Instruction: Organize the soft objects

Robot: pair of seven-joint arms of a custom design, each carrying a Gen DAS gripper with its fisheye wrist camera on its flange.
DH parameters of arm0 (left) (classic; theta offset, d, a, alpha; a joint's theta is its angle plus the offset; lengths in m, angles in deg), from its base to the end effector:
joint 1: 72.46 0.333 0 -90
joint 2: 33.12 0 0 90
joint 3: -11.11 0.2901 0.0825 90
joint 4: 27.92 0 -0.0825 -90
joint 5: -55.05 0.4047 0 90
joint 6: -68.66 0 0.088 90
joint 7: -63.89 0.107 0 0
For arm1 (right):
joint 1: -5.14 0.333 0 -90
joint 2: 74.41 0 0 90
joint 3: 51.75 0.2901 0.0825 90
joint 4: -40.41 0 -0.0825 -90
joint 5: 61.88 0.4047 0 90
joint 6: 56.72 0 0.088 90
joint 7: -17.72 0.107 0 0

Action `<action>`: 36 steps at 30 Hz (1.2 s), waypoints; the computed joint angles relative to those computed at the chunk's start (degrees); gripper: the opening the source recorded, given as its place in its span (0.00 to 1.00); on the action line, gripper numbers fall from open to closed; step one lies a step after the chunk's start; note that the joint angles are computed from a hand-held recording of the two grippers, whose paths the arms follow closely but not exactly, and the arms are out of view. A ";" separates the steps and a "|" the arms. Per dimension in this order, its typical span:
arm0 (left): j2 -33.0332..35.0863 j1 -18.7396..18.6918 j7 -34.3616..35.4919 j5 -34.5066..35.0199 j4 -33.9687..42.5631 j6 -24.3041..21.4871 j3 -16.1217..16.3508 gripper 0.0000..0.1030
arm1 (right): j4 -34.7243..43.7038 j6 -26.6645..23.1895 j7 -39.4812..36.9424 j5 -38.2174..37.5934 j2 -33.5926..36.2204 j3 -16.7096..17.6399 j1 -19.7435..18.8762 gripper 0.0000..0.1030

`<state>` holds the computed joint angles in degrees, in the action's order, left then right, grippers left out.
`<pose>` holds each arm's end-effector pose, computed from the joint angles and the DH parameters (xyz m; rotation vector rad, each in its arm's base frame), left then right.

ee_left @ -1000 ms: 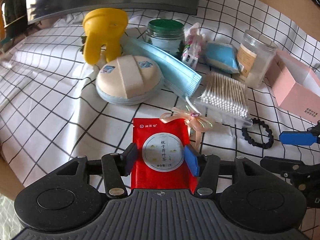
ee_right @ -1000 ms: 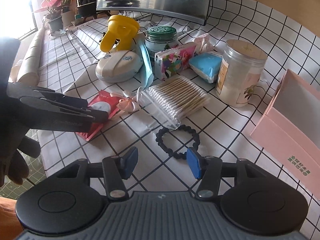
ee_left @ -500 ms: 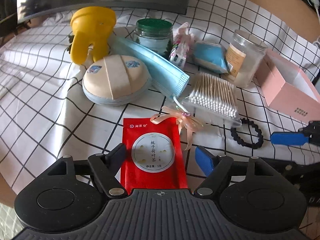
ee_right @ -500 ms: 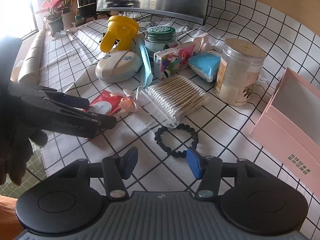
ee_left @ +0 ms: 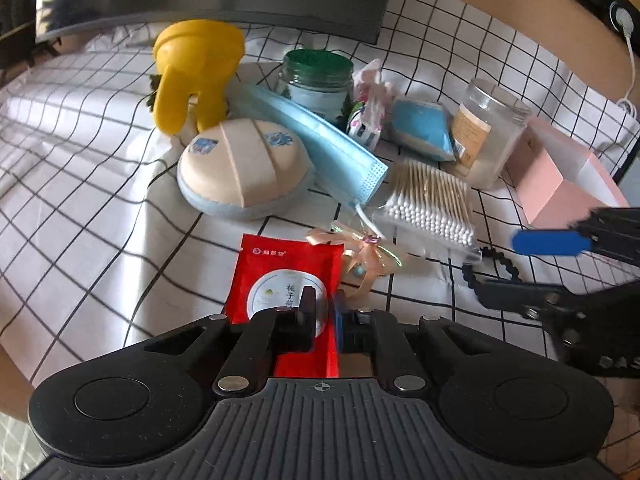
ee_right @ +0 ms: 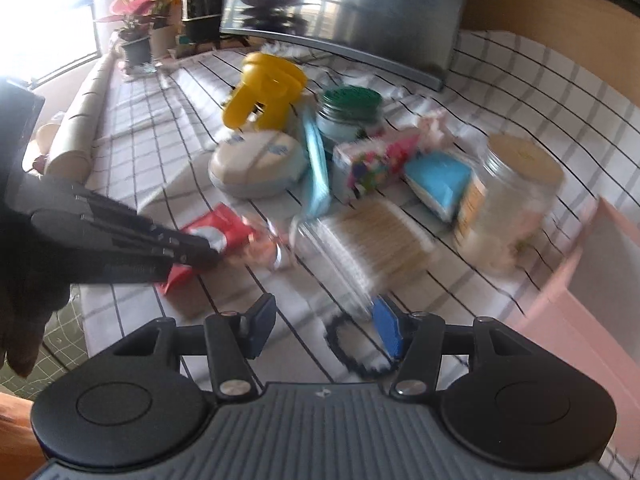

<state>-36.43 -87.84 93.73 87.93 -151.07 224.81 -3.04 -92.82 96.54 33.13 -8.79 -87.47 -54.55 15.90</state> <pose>0.5020 -0.3093 0.4570 -1.9203 1.7793 -0.8290 0.5306 0.0490 0.4496 -2.1517 0.9845 -0.4762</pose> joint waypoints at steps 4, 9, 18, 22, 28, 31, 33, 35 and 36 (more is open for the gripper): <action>-2.32 0.05 1.87 -3.45 -2.64 1.16 0.60 0.10 | 2.05 0.49 -1.09 1.00 1.97 0.76 1.08 0.53; -5.91 -1.39 8.22 -13.06 -6.50 3.70 2.40 0.10 | 4.41 -4.05 1.19 -0.14 3.62 1.33 1.11 0.53; -13.04 1.56 6.38 -15.46 -12.92 3.08 0.10 0.13 | 7.27 -13.17 -10.38 6.11 5.10 1.25 2.09 0.63; -16.76 6.33 -7.21 -4.07 -14.77 4.40 -2.67 0.13 | 10.83 -16.57 -8.87 5.75 8.78 2.33 1.85 0.63; -17.70 4.62 -8.49 -2.15 -14.18 1.42 0.30 0.13 | 15.28 -12.90 2.35 -0.46 14.07 4.85 2.13 0.63; -14.69 3.07 -4.29 -3.07 -11.87 3.12 1.81 0.13 | 10.41 -12.40 -2.09 3.39 8.72 4.15 1.22 0.63; -10.95 1.68 0.56 -4.68 -8.95 4.56 2.71 0.13 | 5.72 -8.98 -3.72 4.41 4.45 3.44 1.00 0.63; -6.36 0.31 5.76 -7.37 -5.05 5.40 3.09 0.13 | 2.27 -6.37 -1.80 3.34 1.46 2.55 0.38 0.63; -3.89 0.09 7.27 -8.20 -2.70 5.40 2.78 0.13 | 1.08 -5.36 0.25 1.97 0.48 2.16 -0.18 0.63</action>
<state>-40.33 -87.75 101.00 79.73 -153.77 230.21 -0.26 -91.74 91.17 33.38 -6.81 -87.00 -52.40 15.72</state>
